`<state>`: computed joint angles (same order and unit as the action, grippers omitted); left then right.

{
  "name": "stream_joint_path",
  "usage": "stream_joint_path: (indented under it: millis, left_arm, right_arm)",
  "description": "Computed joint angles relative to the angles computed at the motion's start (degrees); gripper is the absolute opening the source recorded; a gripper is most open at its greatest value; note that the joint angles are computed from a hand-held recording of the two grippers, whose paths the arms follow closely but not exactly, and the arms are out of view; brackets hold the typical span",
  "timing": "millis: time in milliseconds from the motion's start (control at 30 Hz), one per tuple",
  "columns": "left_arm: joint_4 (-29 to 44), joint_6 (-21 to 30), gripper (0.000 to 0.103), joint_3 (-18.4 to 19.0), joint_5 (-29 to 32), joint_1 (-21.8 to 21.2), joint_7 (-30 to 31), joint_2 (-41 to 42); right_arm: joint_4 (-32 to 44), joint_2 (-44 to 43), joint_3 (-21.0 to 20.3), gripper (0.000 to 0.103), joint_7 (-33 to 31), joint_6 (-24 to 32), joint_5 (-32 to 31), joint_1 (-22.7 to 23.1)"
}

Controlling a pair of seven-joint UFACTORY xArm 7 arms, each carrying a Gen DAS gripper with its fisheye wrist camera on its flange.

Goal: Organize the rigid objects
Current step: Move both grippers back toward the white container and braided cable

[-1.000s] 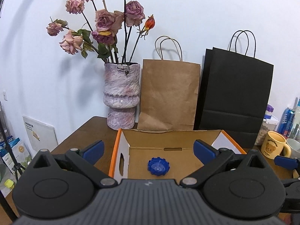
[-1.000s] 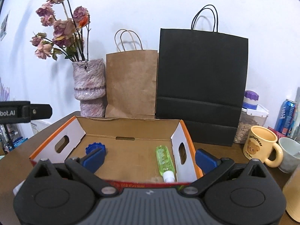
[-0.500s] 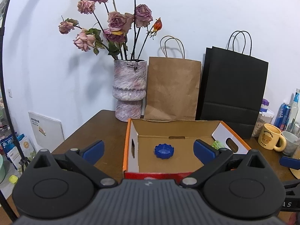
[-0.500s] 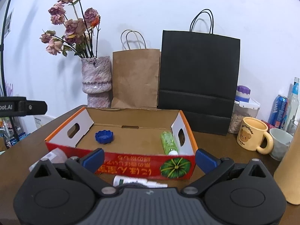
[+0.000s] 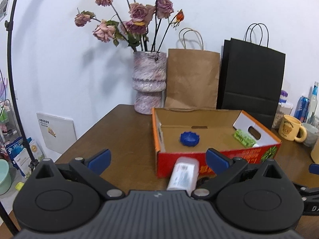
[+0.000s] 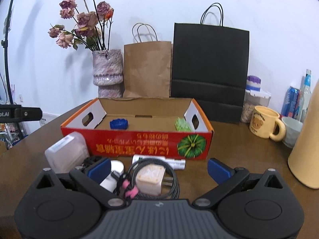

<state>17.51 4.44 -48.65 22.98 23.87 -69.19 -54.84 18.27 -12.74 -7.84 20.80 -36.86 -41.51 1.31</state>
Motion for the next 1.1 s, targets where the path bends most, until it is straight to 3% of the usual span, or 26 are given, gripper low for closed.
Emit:
stream_joint_path:
  millis: [300, 633, 767, 867, 1033, 1100]
  left_arm:
    - [-5.48, -3.31, 0.103, 2.58, -0.01, -3.38, 2.30, -1.41]
    - [-8.43, -6.18, 0.103, 2.06, -2.48, -1.80, 4.85, -0.09]
    - [-8.83, -6.36, 0.103, 2.76, -3.69, -1.75, 5.28, 0.90]
    - [-8.89, -6.35, 0.103, 2.52, -4.17, -1.51, 5.35, 1.02]
    - [-8.34, -5.98, 0.103, 1.63, -4.42, -0.76, 5.13, 1.49]
    - [-8.23, -5.96, 0.103, 1.34, -4.42, -0.47, 4.99, 1.68]
  right_arm:
    - [-3.83, -1.09, 0.29, 0.103, -1.47, -0.41, 2.37, 0.27]
    - [-4.37, 1.24, 3.25, 0.103, -6.71, 0.18, 10.43, 1.74]
    - [-1.34, 5.03, 1.41, 0.103, -1.91, -1.58, 5.90, 1.59]
    - [1.44, 7.66, 2.91, 0.103, -0.83, -0.61, 5.85, 0.39]
    - [9.03, 13.27, 2.70, 0.103, 11.70, -0.02, -9.80, -3.51]
    - [11.22, 14.88, 3.82, 0.103, 13.98, -0.04, -12.92, -5.03]
